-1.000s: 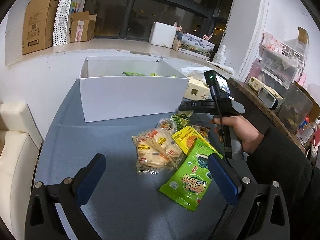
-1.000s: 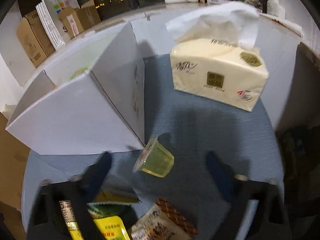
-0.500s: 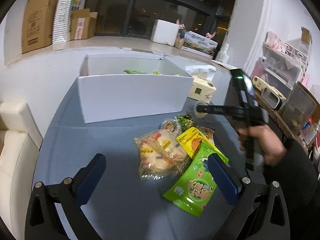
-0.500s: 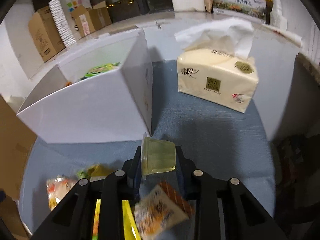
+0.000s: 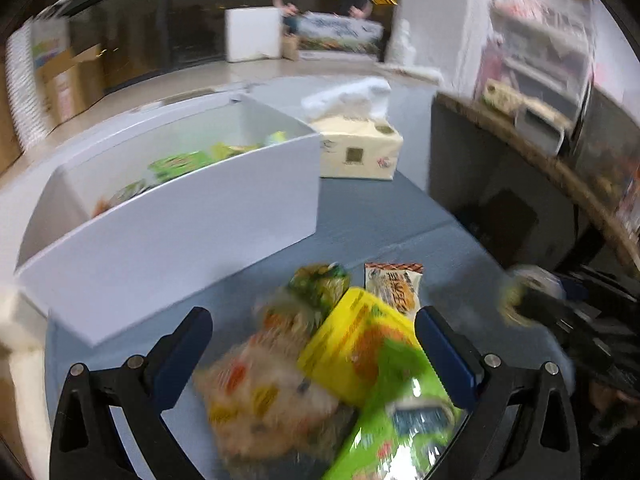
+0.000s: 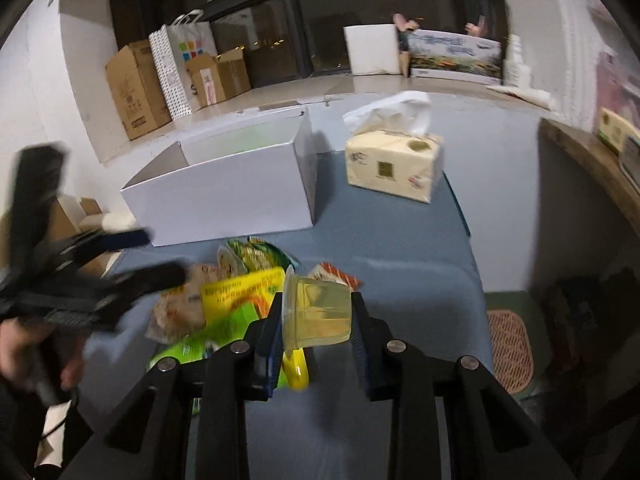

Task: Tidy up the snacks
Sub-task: 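Grasp the small jelly cup with the right tool while the left grasps a green packet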

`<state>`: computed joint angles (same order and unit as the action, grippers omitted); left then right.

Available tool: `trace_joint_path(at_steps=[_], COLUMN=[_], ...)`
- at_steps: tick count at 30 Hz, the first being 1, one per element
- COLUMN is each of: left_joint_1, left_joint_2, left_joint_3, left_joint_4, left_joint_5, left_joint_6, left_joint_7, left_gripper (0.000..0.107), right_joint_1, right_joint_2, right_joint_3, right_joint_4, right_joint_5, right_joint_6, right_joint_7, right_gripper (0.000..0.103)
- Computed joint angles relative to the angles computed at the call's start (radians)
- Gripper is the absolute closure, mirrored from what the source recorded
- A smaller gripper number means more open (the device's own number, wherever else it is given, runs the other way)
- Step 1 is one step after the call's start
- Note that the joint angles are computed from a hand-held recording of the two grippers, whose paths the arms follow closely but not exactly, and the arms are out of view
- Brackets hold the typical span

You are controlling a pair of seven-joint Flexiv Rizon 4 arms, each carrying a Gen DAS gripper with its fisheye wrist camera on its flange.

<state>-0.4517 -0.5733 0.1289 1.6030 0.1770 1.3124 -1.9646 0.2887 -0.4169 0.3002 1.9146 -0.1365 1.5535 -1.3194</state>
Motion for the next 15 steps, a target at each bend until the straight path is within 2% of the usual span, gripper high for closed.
trace_joint_path(at_steps=[3, 4, 6, 7, 8, 10, 11, 13, 15], left_joint_1=[0.018, 0.035, 0.038, 0.035, 0.032, 0.032, 0.017, 0.032, 0.025], left_joint_2=[-0.057, -0.072, -0.096, -0.109, -0.122, -0.142, -0.149, -0.149, -0.14], left_joint_3=[-0.028, -0.052, -0.058, -0.055, -0.053, -0.054, -0.03, -0.047, -0.033], left_joint_4=[-0.093, -0.109, -0.141, -0.16, -0.178, -0.205, -0.22, -0.217, -0.208], left_joint_5=[-0.018, -0.034, -0.052, -0.054, -0.053, -0.055, -0.04, -0.049, -0.037], left_joint_6=[-0.078, -0.08, -0.108, -0.126, -0.141, -0.174, -0.191, -0.18, -0.166], left_joint_7=[0.048, 0.071, 0.086, 0.09, 0.099, 0.114, 0.098, 0.105, 0.09], left_gripper=[0.004, 0.004, 0.004, 0.004, 0.008, 0.044, 0.06, 0.063, 0.067], right_joint_1=[0.011, -0.022, -0.102, -0.107, -0.084, -0.085, -0.089, -0.075, -0.085], right_joint_2=[0.028, 0.022, 0.016, 0.019, 0.028, 0.028, 0.028, 0.029, 0.025], right_joint_3=[-0.027, 0.004, 0.1, 0.1, 0.068, 0.066, 0.068, 0.051, 0.064], right_joint_4=[0.053, 0.056, 0.037, 0.046, 0.059, 0.061, 0.062, 0.067, 0.064], right_joint_5=[0.006, -0.006, 0.089, 0.079, 0.067, 0.07, 0.073, 0.069, 0.073], right_joint_6=[0.032, 0.034, 0.008, 0.015, 0.024, 0.027, 0.027, 0.03, 0.03], right_joint_7=[0.025, 0.033, -0.032, -0.023, -0.012, -0.015, -0.016, -0.009, -0.016], right_gripper=[0.071, 0.071, 0.071, 0.071, 0.071, 0.071, 0.071, 0.071, 0.071])
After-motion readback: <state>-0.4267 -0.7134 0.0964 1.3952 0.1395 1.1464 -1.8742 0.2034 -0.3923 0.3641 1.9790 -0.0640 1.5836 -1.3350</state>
